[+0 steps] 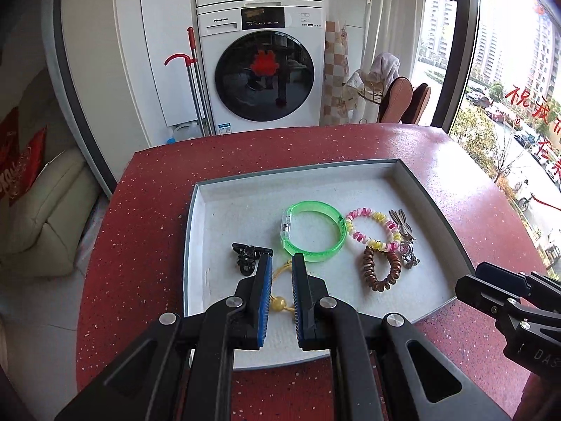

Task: Organize jewelry
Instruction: 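Open both grippers to release the clip and bangle in the tray, then withdraw both grippers toward the braided bracelet and star clip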

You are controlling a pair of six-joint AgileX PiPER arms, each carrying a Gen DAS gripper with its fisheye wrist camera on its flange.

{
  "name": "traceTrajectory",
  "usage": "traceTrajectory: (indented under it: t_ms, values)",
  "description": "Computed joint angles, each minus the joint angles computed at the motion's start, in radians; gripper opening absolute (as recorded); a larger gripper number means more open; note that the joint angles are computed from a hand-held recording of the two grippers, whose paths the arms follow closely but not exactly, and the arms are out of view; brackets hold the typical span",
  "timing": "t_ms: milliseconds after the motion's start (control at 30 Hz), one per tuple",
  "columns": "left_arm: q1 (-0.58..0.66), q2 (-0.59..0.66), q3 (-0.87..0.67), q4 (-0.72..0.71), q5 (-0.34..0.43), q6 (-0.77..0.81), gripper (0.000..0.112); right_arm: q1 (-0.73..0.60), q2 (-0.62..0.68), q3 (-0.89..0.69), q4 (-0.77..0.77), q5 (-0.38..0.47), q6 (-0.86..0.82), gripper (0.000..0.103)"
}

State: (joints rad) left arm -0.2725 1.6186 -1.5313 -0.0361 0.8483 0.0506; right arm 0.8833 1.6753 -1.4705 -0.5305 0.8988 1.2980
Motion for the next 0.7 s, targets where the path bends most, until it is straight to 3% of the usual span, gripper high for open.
traceTrajectory:
  t_ms: [500,533,567,633,700]
  values:
    - [0.053,-0.197,0.186,-0.086,0.000,0.058,0.030,0.143,-0.050,0.030,-0.081,0.102,0.134,0.049]
    - [0.059,-0.210,0.199,-0.091,0.000,0.061,0.054,0.151,-0.055,0.037,-0.083,0.104,0.144,0.049]
    - [0.064,-0.224,0.214,-0.086,-0.002,0.056,0.103,0.160,-0.057,0.042,-0.087,0.107,0.157,0.052]
    - [0.063,-0.269,0.265,-0.050,-0.044,0.028,0.103,0.181,-0.063,0.055,-0.100,0.112,0.187,0.056]
    - [0.072,-0.293,0.286,-0.058,-0.040,0.054,0.103,0.198,-0.063,0.061,-0.104,0.120,0.207,0.063]
